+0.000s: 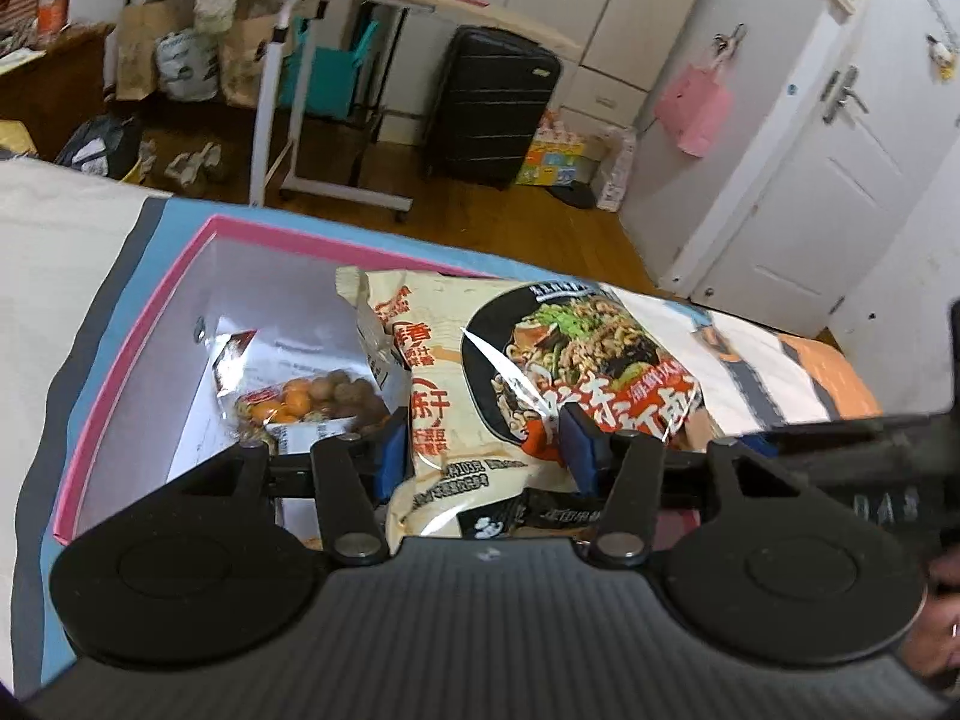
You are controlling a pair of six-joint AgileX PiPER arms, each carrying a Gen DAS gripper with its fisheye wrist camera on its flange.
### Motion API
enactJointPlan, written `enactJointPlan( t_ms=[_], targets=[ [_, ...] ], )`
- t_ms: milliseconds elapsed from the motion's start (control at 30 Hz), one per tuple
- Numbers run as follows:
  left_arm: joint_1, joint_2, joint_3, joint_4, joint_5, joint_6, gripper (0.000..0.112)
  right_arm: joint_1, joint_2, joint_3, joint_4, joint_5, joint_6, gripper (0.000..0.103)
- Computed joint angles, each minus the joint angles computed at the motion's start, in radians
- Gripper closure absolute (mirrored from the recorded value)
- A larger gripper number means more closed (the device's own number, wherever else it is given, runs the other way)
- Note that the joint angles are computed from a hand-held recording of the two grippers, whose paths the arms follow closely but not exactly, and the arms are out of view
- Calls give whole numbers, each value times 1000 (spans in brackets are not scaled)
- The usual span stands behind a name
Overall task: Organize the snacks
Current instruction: 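Carry the noodle pack with both tools into the pink box and open both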
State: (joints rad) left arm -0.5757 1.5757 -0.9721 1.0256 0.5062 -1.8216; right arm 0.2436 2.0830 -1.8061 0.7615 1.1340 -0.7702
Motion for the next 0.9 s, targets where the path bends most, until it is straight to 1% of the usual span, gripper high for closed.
enactJointPlan(
  t_ms=[67,133,167,200,233,300,333,367,400,433,533,600,700,767,833,900],
  targets=[
    [10,29,-12,-14,1,7,62,27,-32,56,-36,-48,-46,48],
    [5,61,-41,-45,30,21,60,54,-70,111,-84,-105,-95,46],
    [-7,76,-55,-36,56,7,56,64,-93,142,-117,-137,-104,45],
    [-33,82,-66,-31,96,-2,56,74,-127,189,-151,-183,-115,44],
    [-59,96,-91,-27,157,1,55,77,-161,237,-168,-231,-139,42],
    [-135,126,-142,14,314,-18,51,82,-249,361,-188,-364,-199,36],
    [-164,137,-162,28,373,-23,48,75,-279,400,-182,-400,-230,34],
    [-193,148,-177,45,428,-32,47,58,-310,437,-159,-421,-263,34],
    [-213,152,-188,50,460,-36,47,35,-332,453,-134,-418,-283,34],
    [-221,146,-195,46,469,-28,47,6,-349,465,-99,-402,-312,34],
    [-239,137,-211,29,457,-29,47,-75,-393,490,-10,-362,-362,34],
    [-257,141,-232,20,459,-13,47,-126,-420,519,48,-350,-390,34],
    [-295,167,-285,-3,497,12,47,-198,-472,582,119,-355,-424,34],
    [-312,175,-323,-45,513,38,47,-241,-510,631,162,-368,-467,34],
    [-325,186,-364,-71,532,54,47,-288,-533,655,205,-362,-507,32],
    [-348,201,-422,-93,582,85,47,-329,-547,661,223,-345,-514,32]
  ],
)
